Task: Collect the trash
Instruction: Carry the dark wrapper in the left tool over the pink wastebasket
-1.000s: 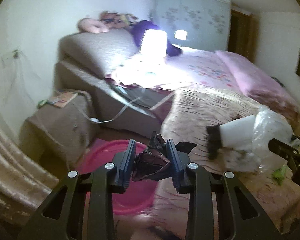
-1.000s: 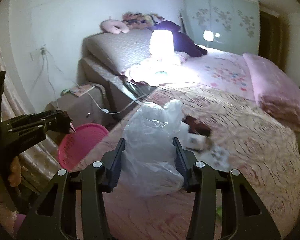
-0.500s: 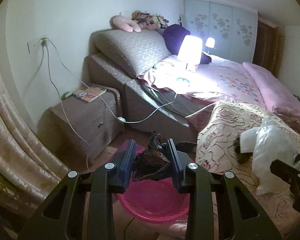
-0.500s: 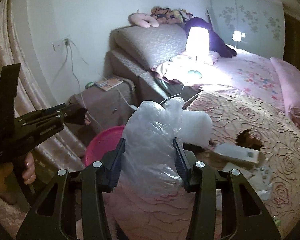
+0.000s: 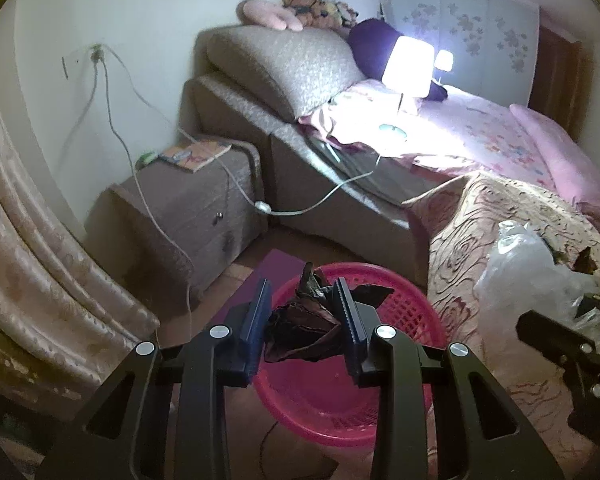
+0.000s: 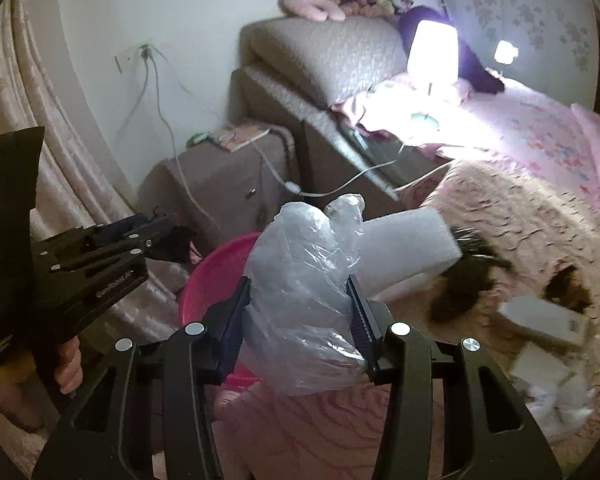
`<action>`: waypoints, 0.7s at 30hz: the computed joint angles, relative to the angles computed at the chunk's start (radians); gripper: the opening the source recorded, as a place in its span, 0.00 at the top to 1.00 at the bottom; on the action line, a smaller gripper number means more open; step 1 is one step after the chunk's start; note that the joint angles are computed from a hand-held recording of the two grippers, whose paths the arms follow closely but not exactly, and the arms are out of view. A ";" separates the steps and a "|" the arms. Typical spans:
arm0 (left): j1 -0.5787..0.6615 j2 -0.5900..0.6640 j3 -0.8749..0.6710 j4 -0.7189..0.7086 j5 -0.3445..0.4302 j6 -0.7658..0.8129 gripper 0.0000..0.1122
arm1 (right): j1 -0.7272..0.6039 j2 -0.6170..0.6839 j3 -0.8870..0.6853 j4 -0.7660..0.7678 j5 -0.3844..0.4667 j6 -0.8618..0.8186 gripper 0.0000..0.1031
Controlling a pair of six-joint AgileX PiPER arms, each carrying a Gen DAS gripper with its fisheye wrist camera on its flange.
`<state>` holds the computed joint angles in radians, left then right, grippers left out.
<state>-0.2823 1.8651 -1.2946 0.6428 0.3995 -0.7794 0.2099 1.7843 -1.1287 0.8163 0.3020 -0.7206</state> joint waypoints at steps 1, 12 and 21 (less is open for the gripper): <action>0.007 0.009 -0.006 -0.026 0.001 0.024 0.72 | 0.003 0.008 -0.005 0.018 0.007 -0.019 0.56; 0.031 0.084 -0.033 -0.101 0.010 0.100 0.72 | 0.052 0.115 -0.091 -0.086 0.013 0.101 0.56; 0.043 0.144 -0.061 -0.158 0.022 0.156 0.72 | 0.047 0.176 -0.134 -0.058 0.035 0.086 0.56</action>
<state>-0.2395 2.0091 -1.3555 0.4844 0.4218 -0.6235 0.2571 1.9602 -1.2626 0.7579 0.3365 -0.6349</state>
